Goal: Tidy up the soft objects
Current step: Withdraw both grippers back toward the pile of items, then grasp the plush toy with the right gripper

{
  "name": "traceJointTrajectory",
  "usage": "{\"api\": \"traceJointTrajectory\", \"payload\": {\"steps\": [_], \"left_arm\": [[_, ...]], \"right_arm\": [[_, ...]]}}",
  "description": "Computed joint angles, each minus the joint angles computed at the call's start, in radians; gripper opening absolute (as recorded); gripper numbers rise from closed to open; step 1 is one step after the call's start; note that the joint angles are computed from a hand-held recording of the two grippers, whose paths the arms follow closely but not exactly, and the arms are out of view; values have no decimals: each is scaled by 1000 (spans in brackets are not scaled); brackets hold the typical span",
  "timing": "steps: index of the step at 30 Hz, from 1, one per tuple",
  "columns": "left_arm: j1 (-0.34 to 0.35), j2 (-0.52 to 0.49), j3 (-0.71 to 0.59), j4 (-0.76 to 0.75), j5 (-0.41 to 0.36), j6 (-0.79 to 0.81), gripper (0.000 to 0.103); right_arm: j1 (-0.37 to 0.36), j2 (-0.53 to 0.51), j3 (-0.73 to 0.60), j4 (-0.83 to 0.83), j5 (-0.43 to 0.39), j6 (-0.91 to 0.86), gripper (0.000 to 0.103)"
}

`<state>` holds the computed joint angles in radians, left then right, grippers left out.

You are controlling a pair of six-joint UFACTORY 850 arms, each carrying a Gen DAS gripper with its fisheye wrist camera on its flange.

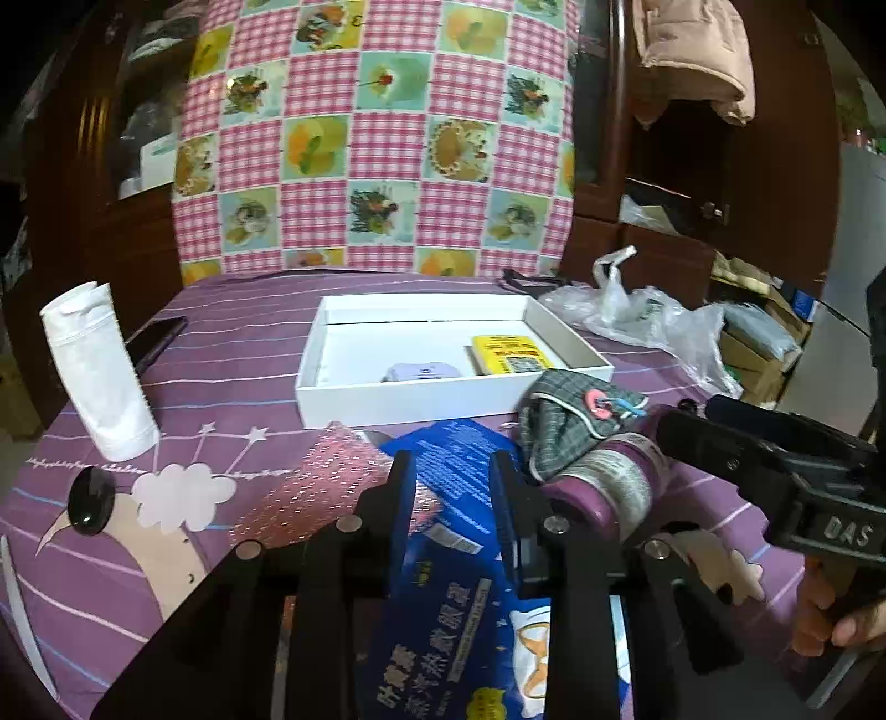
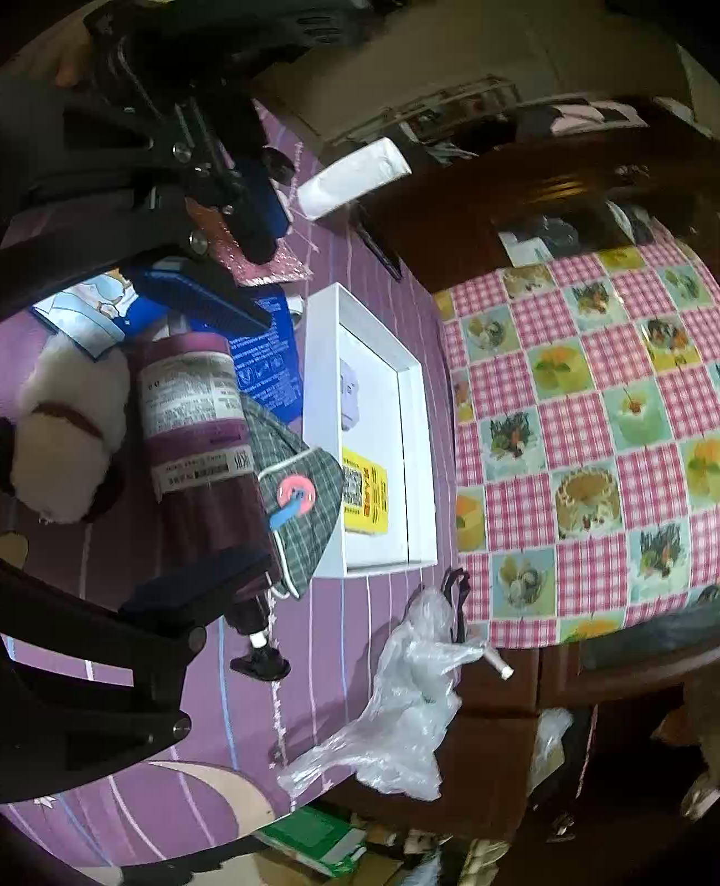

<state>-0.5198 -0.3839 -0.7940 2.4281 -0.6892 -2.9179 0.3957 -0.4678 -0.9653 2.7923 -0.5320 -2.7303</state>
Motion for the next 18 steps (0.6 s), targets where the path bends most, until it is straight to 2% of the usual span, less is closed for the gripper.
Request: {"api": "traceJointTrajectory", "payload": {"steps": [7, 11, 16, 18], "left_arm": [[-2, -12, -9, -73, -10, 36, 27], [5, -14, -15, -63, 27, 32, 30], [12, -9, -13, -15, 67, 7, 44], [14, -6, -14, -6, 89, 4, 45]], "right_arm": [[8, 25, 34, 49, -36, -51, 78], [28, 29, 37, 199, 30, -159, 78], [10, 25, 33, 53, 69, -20, 78], [12, 29, 37, 76, 85, -45, 78]]}}
